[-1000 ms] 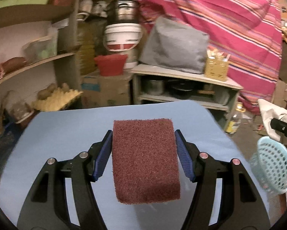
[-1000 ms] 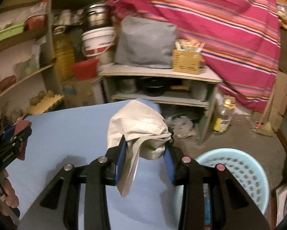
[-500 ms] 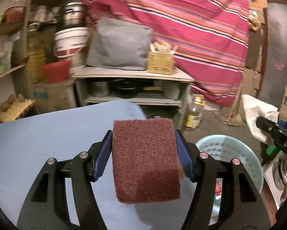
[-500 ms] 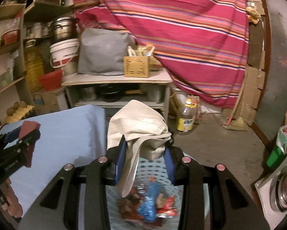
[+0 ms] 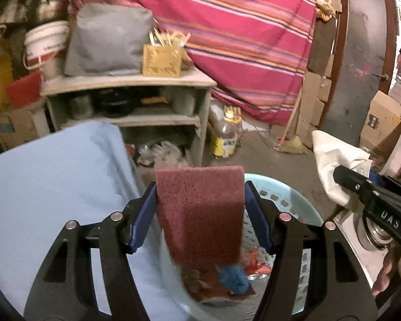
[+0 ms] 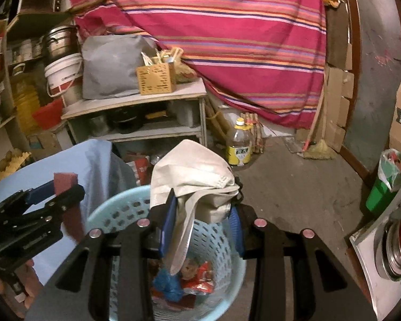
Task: Collect trash
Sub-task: 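Open the left tool to drop the maroon pad into the basket, then open the right tool to drop the white cloth into the basket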
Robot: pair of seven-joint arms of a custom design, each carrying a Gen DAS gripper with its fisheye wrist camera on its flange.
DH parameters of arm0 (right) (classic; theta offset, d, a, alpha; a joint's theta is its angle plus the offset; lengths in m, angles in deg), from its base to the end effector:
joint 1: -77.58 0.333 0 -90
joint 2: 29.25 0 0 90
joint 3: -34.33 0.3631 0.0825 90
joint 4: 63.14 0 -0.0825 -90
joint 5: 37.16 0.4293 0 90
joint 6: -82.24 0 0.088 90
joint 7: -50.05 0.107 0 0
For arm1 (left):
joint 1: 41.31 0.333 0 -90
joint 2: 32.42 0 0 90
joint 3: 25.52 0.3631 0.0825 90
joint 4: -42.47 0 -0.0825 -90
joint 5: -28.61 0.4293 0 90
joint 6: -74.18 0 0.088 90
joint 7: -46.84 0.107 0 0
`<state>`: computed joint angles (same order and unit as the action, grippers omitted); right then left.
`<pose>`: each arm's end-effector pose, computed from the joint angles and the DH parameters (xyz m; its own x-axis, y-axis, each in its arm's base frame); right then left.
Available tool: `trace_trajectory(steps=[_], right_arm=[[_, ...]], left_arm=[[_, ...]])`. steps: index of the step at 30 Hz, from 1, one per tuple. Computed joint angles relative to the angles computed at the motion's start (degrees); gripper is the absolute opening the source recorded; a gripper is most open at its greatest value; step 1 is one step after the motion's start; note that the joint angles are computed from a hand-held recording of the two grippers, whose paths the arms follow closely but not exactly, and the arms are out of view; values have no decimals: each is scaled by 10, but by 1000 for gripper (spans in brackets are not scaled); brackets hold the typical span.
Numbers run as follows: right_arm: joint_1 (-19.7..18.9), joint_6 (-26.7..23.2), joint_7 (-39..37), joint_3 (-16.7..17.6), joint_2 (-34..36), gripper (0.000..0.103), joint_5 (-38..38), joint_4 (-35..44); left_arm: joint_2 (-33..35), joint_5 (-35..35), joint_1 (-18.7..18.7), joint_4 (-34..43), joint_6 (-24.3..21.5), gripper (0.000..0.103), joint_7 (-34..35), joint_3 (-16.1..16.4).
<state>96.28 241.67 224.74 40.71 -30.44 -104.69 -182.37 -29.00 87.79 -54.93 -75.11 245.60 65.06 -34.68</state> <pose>0.5406 0.2992 0.5221 -0.0148 -0.9973 -0.0724 -0.5585 0.0683 -0.8267 0.5626 -0.3004 0.5111 -0.1607 -0.9798 0.1187 -0.5875 -0.0017 -0.8092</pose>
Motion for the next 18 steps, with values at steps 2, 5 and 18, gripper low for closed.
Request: trace_trajectory(steps=[2,5,18], right_arm=[[-3,5,-5,-3,3,37,9,-5],[-4,12,-14,-6,6,37,19,-10],[28,37,-65,-13,57,68,84,17]], left_arm=[[11,-15,-3,8,-8,66,16,-2],[11,16,-14,14,-38,86,-11,4],[-157,101,66,-117,-95,98,-103,-30]])
